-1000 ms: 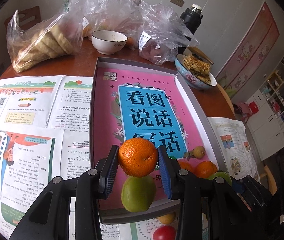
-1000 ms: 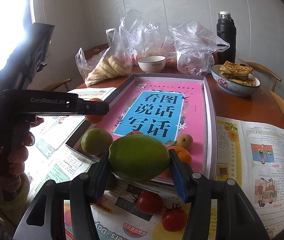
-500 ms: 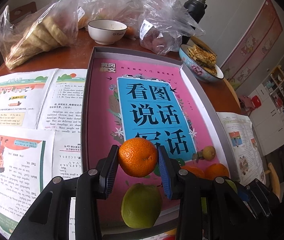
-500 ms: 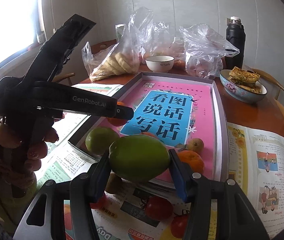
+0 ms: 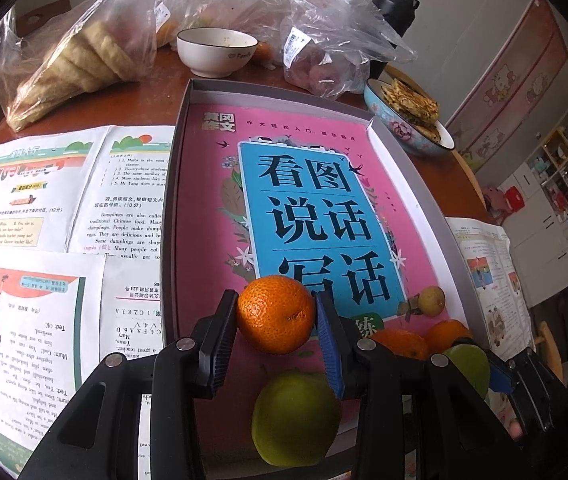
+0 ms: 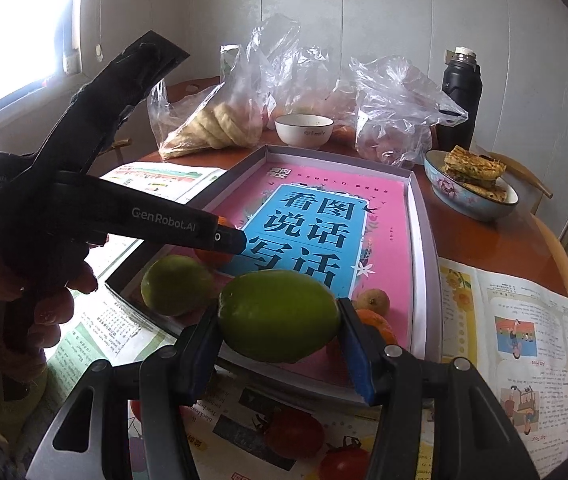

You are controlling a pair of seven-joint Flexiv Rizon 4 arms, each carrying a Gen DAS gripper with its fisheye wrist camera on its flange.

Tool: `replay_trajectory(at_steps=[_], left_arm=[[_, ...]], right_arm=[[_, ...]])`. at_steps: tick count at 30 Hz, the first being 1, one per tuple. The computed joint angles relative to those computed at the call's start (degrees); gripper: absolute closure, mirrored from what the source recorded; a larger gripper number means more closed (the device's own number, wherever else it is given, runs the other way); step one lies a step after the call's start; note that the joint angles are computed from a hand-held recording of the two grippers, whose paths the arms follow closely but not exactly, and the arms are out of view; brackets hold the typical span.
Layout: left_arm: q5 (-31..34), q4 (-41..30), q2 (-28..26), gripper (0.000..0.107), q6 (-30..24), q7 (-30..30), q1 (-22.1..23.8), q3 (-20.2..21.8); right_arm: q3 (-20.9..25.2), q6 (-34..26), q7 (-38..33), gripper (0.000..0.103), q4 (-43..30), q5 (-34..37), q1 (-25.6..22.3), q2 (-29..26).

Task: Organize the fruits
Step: 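Lower the orange with the left gripper while the right lowers the lime into the box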

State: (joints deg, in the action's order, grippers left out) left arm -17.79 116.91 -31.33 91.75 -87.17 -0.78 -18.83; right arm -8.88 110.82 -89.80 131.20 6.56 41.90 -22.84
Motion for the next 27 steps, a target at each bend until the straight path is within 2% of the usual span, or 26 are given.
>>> replay_trajectory(at_steps=[11,14,20,27], left_arm=[[0.0,0.2,0.1,0.067,0.2,0.0,0.5,-0.6],[0.0,0.4,0.1,0.067,0.3,0.1,0.9,-1.0],[0.1,1.0,0.4,0.067,0.7,0.0,1.5,-1.5],[0.4,1.6,0.6,0.067,1.3,-0.2,2.5,-2.3]], right_arm=[[5.3,1.9,-0.1,0.048,0.4,-2.1,-3.6,0.2],[9.1,2.0,0.8,0.048,0.2,-4.4,-7.1,0.0],[8.5,2.5,0.2,0.048,-0.7,-4.8,-5.8,-1.2],[1.6,2.7,-3.0,0.048,-1.4,0.2,1.7,-1.9]])
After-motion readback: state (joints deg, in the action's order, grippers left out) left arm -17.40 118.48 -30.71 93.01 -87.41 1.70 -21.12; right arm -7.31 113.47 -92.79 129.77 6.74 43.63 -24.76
